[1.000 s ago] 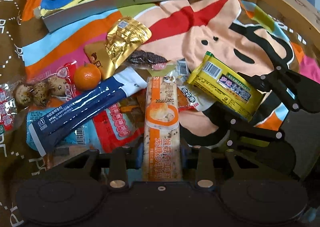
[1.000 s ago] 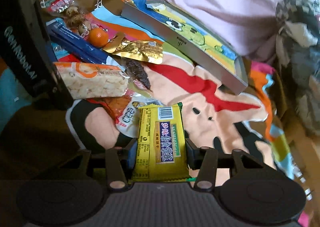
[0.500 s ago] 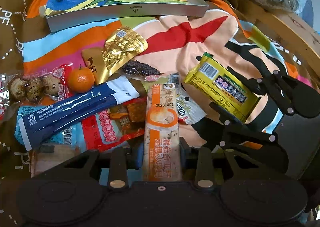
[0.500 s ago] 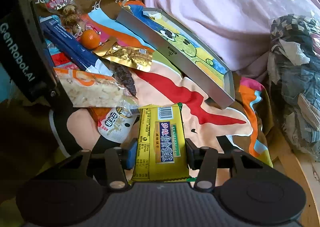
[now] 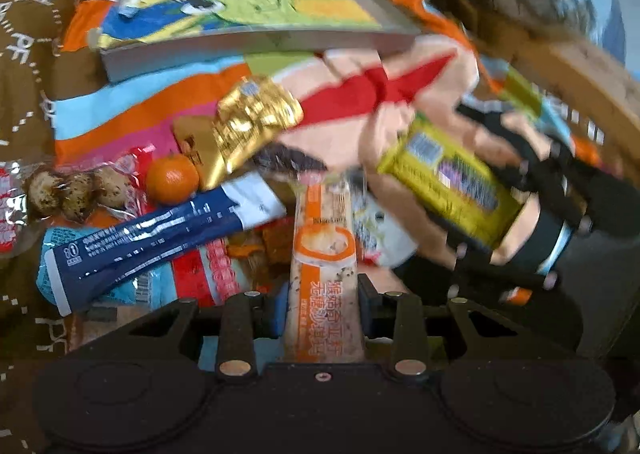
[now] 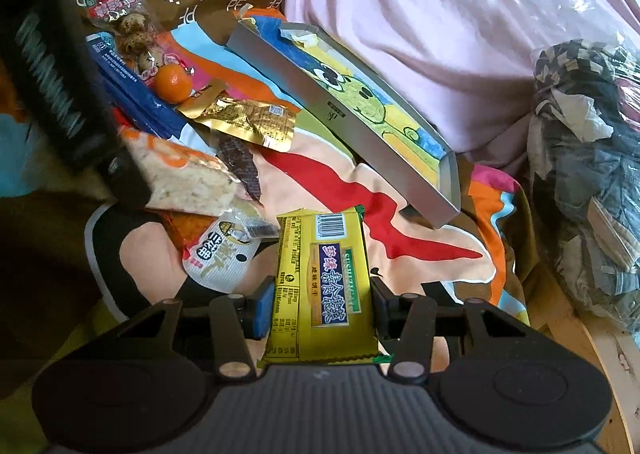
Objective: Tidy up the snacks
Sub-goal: 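Lift the yellow wafer bar and cracker bar and carry both toward the grey tray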
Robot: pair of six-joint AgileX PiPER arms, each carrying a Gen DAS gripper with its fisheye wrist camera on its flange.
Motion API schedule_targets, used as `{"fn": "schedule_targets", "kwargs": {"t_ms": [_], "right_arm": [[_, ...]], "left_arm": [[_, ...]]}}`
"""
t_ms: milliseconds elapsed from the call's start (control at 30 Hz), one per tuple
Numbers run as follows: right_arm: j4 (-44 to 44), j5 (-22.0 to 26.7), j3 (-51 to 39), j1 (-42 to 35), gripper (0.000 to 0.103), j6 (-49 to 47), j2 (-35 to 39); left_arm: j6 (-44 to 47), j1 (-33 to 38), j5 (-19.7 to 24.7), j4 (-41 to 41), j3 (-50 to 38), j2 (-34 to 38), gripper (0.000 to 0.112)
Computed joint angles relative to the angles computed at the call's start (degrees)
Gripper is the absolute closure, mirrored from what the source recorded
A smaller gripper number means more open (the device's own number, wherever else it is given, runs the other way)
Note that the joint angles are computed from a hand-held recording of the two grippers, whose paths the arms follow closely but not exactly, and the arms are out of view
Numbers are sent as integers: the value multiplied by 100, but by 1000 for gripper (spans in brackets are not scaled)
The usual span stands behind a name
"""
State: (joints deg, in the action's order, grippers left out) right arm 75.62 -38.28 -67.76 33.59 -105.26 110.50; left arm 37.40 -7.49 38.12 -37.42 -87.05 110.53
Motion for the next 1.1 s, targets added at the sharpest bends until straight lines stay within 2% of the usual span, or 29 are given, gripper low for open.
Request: {"fn": "schedule_targets", "kwargs": {"t_ms": [133,267,333,400,567,733,900,1100], "right_arm": [[16,68,19,-10,51,-10,-23],[-104,81,48,-29,51,48,-33],[-144,73,35,-39,51,39,-16],[-194,66,32,-48,51,52,-4],[-376,38,10,-56,51,178,50],[-854,-84,20,-40,51,453,121],[-1243,-85,-165,-88,51,643,258],[-1849,137,-758,-313,51,1105,516]], "left_arm": [[177,-48,166,174,-204,155,75],[206,-127,333,356,-646,448,62],[26,-214,338,584,-865,580,64],[-197,-285,363,866,-1035,669,76],[-292,-260,400,893,-1081,669,77],[-310,-125,117,618,-911,456,77],[-516,-39,-494,498,-760,303,77],[-1174,120,-858,783,-1425,436,77]]}}
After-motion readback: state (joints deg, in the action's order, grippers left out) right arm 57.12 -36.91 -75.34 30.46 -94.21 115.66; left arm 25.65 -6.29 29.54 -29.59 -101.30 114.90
